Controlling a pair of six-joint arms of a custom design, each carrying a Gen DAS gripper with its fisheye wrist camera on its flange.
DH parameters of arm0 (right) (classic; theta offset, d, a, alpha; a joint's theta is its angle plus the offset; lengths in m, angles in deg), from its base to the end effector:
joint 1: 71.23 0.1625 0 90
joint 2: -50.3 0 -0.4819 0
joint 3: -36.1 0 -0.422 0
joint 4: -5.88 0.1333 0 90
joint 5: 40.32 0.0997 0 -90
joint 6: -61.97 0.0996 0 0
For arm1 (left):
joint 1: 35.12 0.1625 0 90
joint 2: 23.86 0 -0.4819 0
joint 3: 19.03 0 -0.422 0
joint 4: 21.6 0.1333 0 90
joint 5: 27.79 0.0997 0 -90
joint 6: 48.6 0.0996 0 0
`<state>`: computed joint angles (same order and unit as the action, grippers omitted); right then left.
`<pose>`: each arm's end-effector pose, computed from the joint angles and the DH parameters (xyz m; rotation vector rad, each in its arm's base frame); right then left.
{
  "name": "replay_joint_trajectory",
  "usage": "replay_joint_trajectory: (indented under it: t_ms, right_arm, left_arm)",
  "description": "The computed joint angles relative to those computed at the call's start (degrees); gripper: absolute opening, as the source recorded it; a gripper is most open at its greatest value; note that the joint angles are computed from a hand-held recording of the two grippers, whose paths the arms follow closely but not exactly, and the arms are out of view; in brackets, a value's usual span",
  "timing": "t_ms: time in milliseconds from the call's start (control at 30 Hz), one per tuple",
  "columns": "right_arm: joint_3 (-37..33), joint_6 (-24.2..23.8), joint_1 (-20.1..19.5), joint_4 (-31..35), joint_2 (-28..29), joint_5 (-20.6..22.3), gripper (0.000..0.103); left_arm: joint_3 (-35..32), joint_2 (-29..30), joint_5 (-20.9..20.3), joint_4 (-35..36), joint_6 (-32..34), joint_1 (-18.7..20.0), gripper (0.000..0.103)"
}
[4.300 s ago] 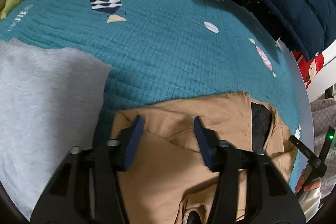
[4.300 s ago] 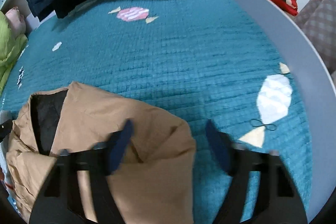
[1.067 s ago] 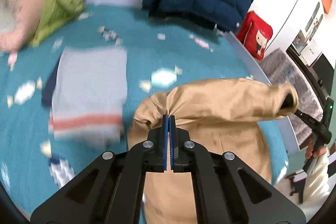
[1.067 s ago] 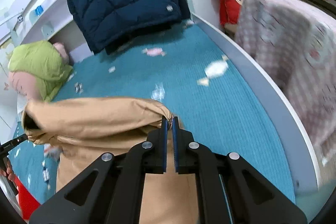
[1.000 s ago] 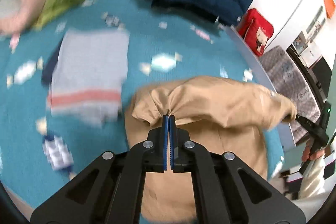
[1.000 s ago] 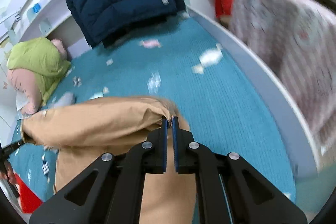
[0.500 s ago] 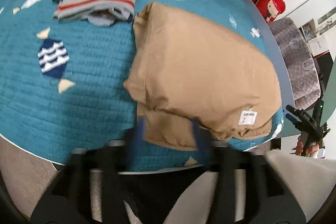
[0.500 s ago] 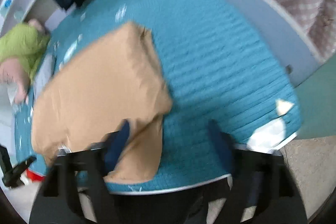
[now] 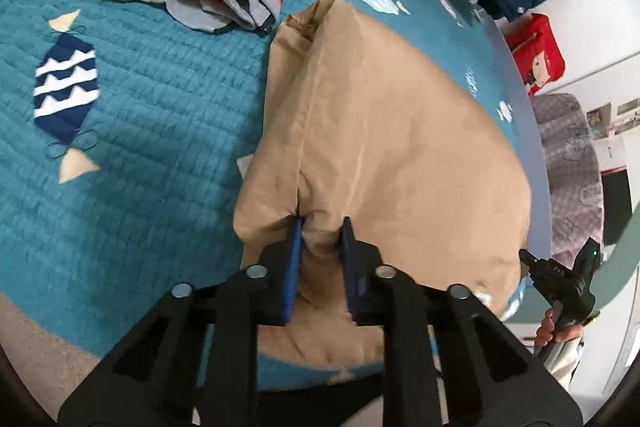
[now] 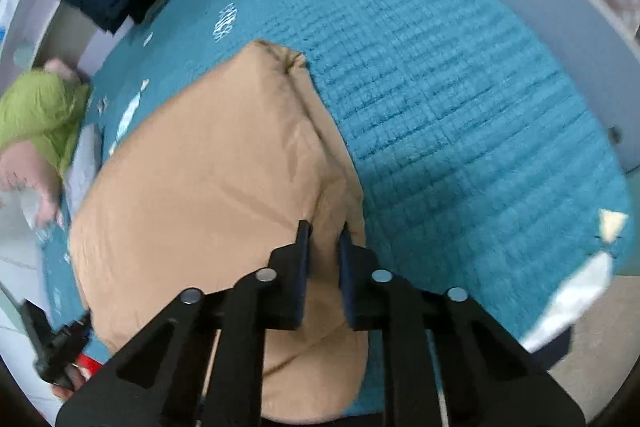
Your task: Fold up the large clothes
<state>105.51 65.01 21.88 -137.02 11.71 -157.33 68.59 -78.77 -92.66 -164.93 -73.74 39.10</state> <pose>0.1349 -0.8588 0.2021 -0.1221 -2.6411 0.5486 -0.0369 -0.7764 0.2795 -0.3386 2.7568 -0.6892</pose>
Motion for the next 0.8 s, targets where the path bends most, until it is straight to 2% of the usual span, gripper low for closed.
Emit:
replay_joint_trajectory:
  t_ms: [100, 200, 267, 300, 367, 500, 533, 600, 633, 700, 800]
  right_arm:
    - [2.5, 0.7, -0.2, 0.2, -1.7, 0.2, 0.012]
    - [1.2, -1.5, -0.9, 0.2, 1.4, -3.6, 0.014]
    - [0.2, -5.4, -0.1, -2.1, 3.1, -7.2, 0.027]
    - [-0.7, -6.1, 0.6, -1.2, 3.3, -9.3, 0.028]
    - [-0.4, -7.3, 1.4, -1.4, 2.6, -10.5, 0.029]
    - [2.3, -15.5, 3.2, -11.5, 1.0, -11.7, 0.03]
    - [2.7, -16.9, 3.5, -13.6, 0.8, -10.9, 0.03]
    - [3.5, -20.1, 4.1, -18.8, 1.0, -9.3, 0.03]
    - [3.6, -23.5, 4.5, -23.6, 1.5, -6.7, 0.03]
    - [1.8, -28.0, 4.9, -28.1, 3.6, -1.5, 0.029]
    - [-2.7, -31.0, 4.9, -29.0, 7.8, 7.8, 0.026]
  left_arm:
    - [1.7, -1.8, -0.3, 1.1, -1.0, 0.1, 0.014]
    - [1.5, -0.5, -0.3, 2.4, -1.4, 1.4, 0.015]
    - [1.5, 0.2, 0.0, 2.0, -0.9, 1.7, 0.016]
    - [1.0, 0.2, 1.3, 3.3, -0.7, 1.1, 0.016]
    - [1.0, -0.8, 3.7, 4.9, 0.7, -0.3, 0.017]
    - [3.2, -2.9, 13.4, 4.6, 5.1, -4.8, 0.017]
    - [3.5, -3.2, 14.5, 3.4, 6.1, -5.6, 0.017]
    - [3.7, -2.9, 14.0, -1.0, 8.8, -6.4, 0.017]
    - [3.5, -2.4, 13.4, -3.3, 10.7, -6.8, 0.017]
    - [0.7, 1.0, 10.0, -9.9, 16.2, -6.8, 0.017]
    - [-4.6, 6.4, 3.5, -15.7, 20.7, -5.5, 0.017]
